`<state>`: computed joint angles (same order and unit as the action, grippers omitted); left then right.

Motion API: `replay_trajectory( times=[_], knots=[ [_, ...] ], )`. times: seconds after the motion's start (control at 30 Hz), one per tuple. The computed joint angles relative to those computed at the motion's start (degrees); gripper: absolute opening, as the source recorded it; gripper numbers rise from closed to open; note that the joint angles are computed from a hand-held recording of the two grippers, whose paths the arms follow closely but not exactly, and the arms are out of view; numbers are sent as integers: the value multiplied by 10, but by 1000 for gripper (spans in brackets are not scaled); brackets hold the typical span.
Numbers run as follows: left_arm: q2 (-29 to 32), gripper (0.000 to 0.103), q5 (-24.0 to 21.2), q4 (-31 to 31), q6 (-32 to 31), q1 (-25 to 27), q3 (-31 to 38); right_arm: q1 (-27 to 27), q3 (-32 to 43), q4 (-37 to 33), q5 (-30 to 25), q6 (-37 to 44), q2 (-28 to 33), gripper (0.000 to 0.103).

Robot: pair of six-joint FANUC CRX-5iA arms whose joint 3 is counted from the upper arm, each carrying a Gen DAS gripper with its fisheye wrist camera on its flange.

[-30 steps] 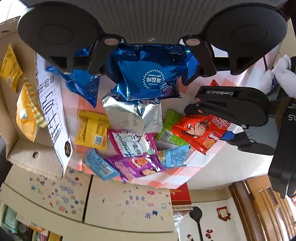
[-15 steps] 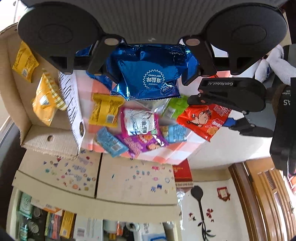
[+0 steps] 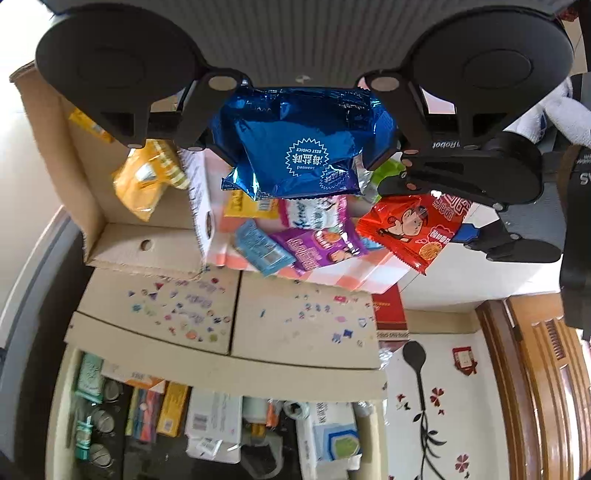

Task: Organize snacks
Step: 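Lift the red and blue bags and carry them toward the box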

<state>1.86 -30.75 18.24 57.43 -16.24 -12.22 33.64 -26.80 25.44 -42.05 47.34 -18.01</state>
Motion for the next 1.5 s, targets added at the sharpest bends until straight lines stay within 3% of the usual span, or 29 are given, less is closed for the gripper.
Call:
replay_trajectory(
  times=[0.3, 0.9, 1.5],
  knots=[
    [-8, 66, 46, 7, -23, -26, -12, -11, -28, 70, 5, -60, -23, 77],
    [24, 66, 61, 70, -74, -80, 20, -89, -51, 151, 29, -133, -51, 77],
    [116, 66, 24, 152, -168, -131, 114, -173, -59, 144, 29, -191, -63, 77]
  ],
)
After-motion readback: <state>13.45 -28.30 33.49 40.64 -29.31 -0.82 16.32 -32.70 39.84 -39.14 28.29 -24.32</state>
